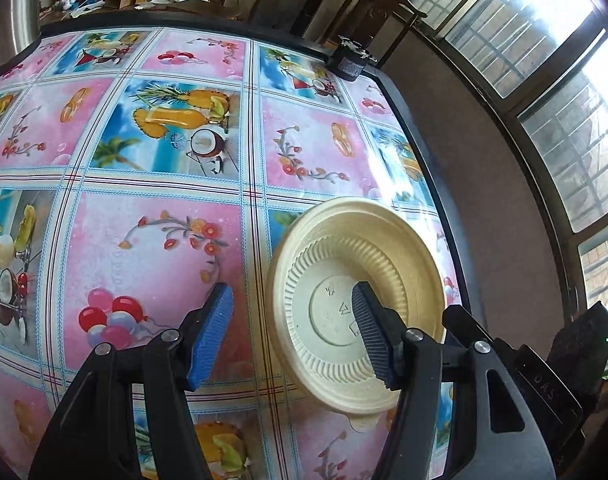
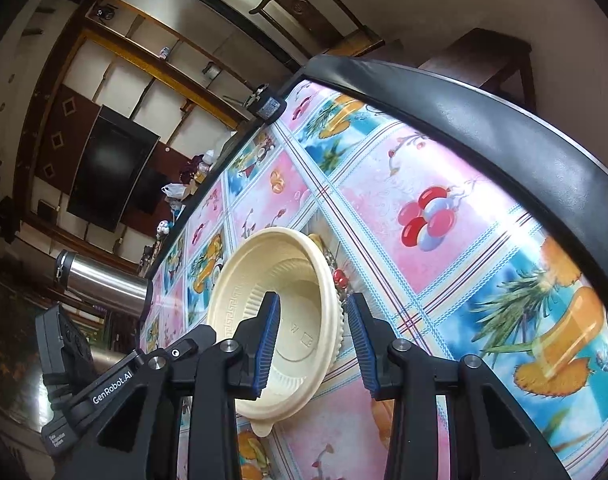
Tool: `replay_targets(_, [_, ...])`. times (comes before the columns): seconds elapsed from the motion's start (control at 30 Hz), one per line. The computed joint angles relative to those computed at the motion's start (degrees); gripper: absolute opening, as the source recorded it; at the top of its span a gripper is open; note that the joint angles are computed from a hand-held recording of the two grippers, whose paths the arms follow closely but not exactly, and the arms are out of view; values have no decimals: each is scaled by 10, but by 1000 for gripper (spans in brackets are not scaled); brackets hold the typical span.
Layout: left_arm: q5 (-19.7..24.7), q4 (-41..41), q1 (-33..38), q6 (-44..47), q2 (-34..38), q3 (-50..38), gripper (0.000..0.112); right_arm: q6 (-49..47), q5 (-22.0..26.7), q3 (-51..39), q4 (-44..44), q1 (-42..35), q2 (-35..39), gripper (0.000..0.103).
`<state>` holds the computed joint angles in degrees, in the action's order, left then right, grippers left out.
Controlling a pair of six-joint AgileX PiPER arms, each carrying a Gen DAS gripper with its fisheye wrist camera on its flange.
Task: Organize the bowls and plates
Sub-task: 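Close both grippers on the small beige bowl's rim, then lift the small beige bowl and carry it to the stack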
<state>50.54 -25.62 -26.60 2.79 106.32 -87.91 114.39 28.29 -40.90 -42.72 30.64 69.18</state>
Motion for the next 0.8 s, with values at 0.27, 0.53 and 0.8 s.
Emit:
replay_targets(0.27, [5,-28,10,47,13,-2,54,15,-17,8,-6,-8,12,39])
replay_targets(0.53, [0,-29,17,53,20,0,35,33,-16,10,-13,-6,22,38])
replay_targets(0.8, [-9,-25,11,58,13,8,22,40,-3,4,-14,4,30,37])
